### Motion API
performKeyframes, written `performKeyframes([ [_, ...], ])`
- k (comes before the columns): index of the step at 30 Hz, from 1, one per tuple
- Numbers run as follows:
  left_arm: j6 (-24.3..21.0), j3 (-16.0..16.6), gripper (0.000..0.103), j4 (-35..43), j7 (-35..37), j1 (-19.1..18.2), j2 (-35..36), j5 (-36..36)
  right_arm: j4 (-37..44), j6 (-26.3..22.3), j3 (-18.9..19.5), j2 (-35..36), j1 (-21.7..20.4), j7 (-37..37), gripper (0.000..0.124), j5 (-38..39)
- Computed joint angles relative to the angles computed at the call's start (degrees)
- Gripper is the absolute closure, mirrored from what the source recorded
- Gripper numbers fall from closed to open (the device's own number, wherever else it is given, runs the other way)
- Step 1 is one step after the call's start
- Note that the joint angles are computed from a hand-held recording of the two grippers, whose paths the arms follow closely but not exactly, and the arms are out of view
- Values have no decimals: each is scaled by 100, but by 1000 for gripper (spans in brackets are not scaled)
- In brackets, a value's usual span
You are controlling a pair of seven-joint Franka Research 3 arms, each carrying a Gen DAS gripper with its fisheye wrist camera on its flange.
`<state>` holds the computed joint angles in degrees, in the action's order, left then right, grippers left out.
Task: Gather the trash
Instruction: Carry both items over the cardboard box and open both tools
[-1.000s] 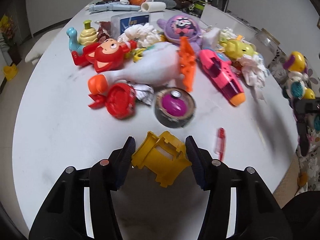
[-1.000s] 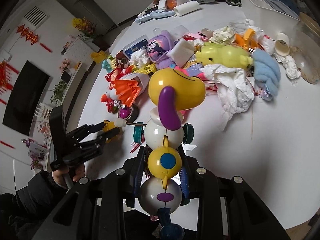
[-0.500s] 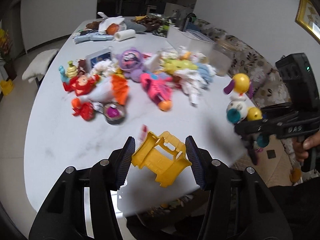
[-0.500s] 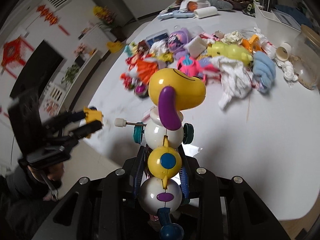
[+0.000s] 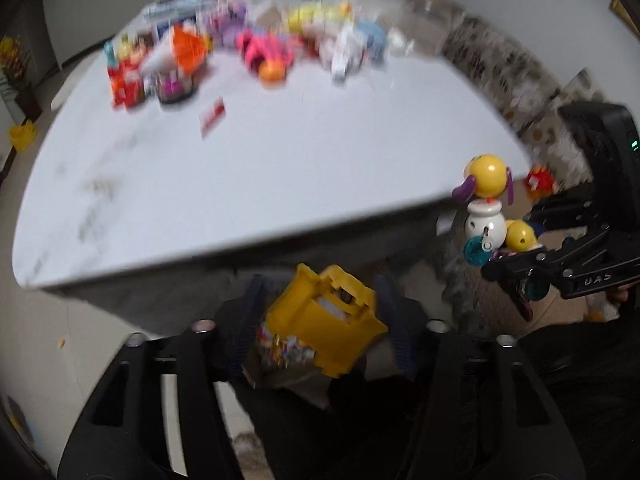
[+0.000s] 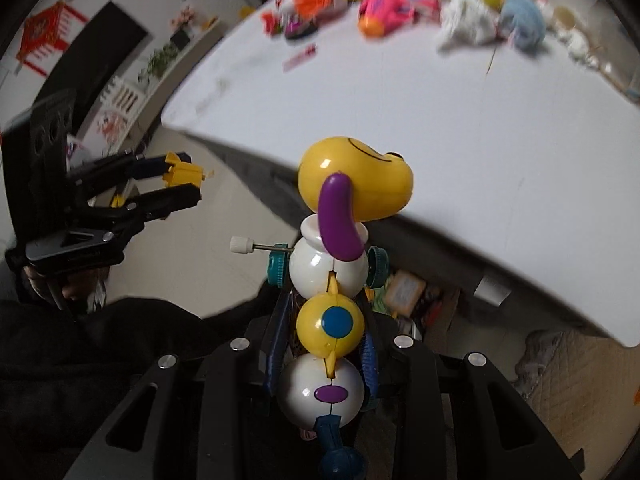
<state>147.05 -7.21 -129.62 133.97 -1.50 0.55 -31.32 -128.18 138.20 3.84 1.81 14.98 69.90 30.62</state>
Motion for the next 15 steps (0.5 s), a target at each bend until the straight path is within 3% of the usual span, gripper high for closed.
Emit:
performKeyframes([
  [1, 160, -16, 26, -90, -292, -24, 74, 342, -2, 13, 3, 70, 3, -49, 79, 12],
  [6, 26, -37, 25, -139, -660, 49, 231, 654, 10, 34, -6, 217, -8, 24, 79, -229],
  [11, 36, -30, 25, -75, -623, 147, 151, 485, 33, 357, -82, -4, -112, -54, 79, -34],
  [15, 104, -30, 25, 293, -522, 190, 299, 314, 555, 829, -193, 319, -231, 410, 76, -341],
])
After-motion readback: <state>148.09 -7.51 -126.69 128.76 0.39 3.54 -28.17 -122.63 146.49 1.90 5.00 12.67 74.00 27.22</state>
